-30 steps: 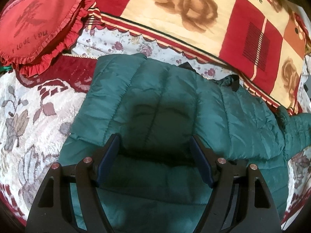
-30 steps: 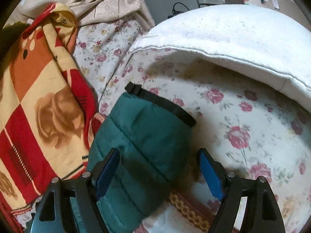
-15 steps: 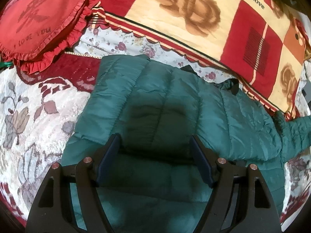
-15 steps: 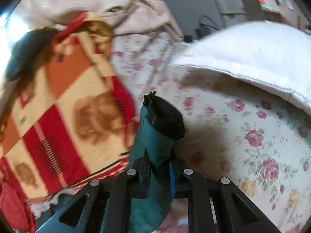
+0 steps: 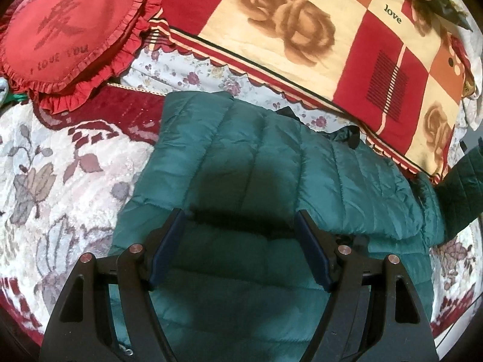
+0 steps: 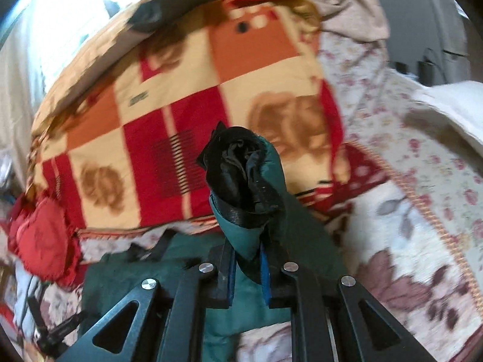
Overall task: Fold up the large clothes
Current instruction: 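Grasp the other sleeve cuff with the right gripper, then lift the sleeve with the right gripper and fold it across the jacket body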
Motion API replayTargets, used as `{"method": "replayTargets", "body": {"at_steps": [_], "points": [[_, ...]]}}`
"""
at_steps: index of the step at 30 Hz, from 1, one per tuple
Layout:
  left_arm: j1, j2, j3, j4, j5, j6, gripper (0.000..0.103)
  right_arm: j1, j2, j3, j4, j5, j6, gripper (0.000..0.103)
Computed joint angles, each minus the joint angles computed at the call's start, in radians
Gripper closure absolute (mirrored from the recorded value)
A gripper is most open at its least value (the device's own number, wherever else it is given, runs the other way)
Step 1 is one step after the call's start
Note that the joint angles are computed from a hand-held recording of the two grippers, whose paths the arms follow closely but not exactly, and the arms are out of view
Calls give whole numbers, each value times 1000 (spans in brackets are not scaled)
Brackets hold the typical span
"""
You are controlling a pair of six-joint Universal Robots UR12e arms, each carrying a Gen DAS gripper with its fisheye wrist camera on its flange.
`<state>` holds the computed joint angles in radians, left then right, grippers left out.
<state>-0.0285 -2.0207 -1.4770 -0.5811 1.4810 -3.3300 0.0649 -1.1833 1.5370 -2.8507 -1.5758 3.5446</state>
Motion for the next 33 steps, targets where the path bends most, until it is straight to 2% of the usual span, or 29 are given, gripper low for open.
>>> {"method": "replayTargets", "body": {"at_steps": [11,17,33], "points": [[22,14,-18,3,4,-10,28,81,34,-74,106,114,-101,91],[33,16,-24,4,1,-14,28,126,76,-137,156,133,-136,91],[77,22,-44,2,-33,-50,28,197,239,-329,303,260,-87,91]]}}
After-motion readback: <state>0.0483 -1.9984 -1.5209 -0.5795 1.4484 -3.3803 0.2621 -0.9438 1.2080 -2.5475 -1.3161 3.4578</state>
